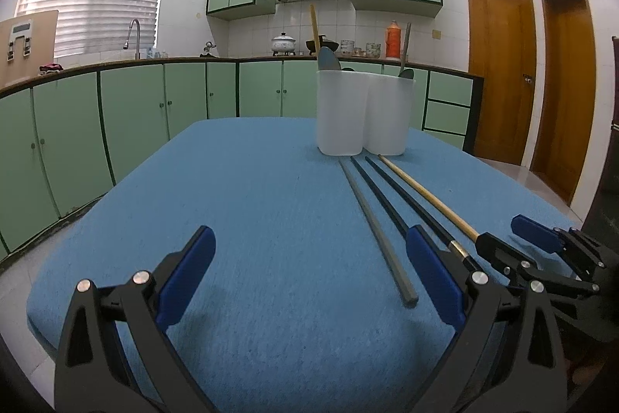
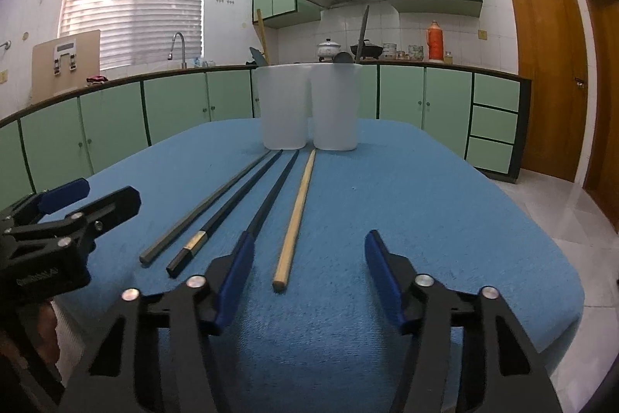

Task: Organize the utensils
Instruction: 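Withdraw both tools from the holder toward the remaining chopsticks, then grasp a black gold-banded chopstick with the left tool while the right tool grasps a wooden chopstick, then lift both chopsticks and carry them above the white holder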

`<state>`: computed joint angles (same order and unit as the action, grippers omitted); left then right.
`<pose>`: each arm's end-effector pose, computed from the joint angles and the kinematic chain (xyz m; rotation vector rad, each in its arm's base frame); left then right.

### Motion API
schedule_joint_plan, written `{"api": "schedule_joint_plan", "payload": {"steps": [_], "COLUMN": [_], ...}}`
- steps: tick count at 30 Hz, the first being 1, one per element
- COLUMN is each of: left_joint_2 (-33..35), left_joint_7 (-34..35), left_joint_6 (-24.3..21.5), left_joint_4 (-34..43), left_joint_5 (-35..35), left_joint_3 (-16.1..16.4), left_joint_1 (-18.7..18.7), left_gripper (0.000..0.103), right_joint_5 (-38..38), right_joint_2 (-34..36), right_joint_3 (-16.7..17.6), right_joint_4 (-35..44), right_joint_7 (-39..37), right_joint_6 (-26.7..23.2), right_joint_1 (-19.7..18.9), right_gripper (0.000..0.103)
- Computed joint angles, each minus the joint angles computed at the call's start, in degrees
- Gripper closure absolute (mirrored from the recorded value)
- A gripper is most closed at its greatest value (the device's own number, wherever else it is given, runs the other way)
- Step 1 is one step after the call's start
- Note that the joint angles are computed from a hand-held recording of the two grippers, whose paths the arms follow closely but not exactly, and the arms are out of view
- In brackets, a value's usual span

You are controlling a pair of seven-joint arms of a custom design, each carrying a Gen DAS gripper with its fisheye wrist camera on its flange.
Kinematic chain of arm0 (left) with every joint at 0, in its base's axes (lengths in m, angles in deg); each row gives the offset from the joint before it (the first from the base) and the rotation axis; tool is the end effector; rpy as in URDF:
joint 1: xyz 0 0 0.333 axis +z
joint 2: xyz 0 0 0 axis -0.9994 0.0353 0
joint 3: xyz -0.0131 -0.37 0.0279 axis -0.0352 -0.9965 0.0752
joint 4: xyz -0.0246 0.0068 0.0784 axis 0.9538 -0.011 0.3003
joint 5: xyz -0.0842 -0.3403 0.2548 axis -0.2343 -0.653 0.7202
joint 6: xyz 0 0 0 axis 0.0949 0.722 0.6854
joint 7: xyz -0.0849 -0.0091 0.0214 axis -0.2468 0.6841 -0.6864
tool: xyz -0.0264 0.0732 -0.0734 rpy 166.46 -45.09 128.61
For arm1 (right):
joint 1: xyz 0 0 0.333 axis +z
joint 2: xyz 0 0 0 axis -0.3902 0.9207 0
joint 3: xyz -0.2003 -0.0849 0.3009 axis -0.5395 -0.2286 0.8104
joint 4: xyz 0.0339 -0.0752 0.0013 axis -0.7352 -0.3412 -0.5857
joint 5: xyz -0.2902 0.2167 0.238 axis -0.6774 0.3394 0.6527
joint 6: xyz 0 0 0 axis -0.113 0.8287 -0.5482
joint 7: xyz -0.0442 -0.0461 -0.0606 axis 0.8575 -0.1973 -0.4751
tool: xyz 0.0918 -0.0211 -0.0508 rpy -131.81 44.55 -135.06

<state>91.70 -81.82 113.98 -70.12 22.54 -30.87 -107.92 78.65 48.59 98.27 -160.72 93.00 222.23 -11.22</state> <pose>0.5419 -0.3545 0.4787 -1.5713 1.3456 -0.9527 0.5937 0.2373 0.4569 -1.6711 1.1546 -0.7014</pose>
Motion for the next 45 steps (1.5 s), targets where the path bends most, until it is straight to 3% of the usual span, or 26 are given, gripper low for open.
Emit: {"api": "schedule_joint_plan", "payload": {"steps": [9, 15, 19, 29, 33, 36, 45], "left_joint_2": [0.45, 0.45, 0.67, 2.03, 2.97, 3.72, 4.74], "left_joint_7": [0.09, -0.10, -0.19, 1.09, 3.27, 3.81, 2.83], "left_joint_6": [0.29, 0.29, 0.76, 1.47, 1.83, 2.69, 0.31], "left_joint_4": [0.36, 0.27, 0.58, 1.14, 2.01, 2.59, 3.47], "left_joint_5": [-0.65, -0.62, -0.48, -0.86, -2.05, -2.90, -1.51], "left_joint_3": [0.16, 0.18, 0.26, 0.21, 0.33, 0.63, 0.77], "left_joint_1": [-0.07, -0.16, -0.09, -0.83, -1.22, -1.41, -3.18], "left_gripper": [0.007, 0.007, 0.007, 0.008, 0.024, 0.029, 0.058], "right_joint_5": [4.61, 9.61, 9.24, 13.22, 14.60, 13.94, 12.51], "right_joint_2": [0.89, 1.46, 1.80, 1.00, 0.54, 0.36, 0.27], "right_joint_3": [-1.31, -2.41, -1.84, -2.78, -3.00, -2.73, -2.45], "right_joint_4": [-0.20, -0.70, -0.92, -1.70, -2.59, -2.82, -2.52], "right_joint_7": [-3.63, -8.34, -8.40, -10.05, -11.82, -11.18, -8.87], "right_joint_6": [1.78, 4.51, 5.63, 6.04, 6.74, 6.64, 5.73], "right_joint_1": [2.54, 5.44, 5.13, 6.06, 6.58, 6.00, 4.94], "right_gripper": [0.065, 0.080, 0.093, 0.096, 0.096, 0.096, 0.096]}}
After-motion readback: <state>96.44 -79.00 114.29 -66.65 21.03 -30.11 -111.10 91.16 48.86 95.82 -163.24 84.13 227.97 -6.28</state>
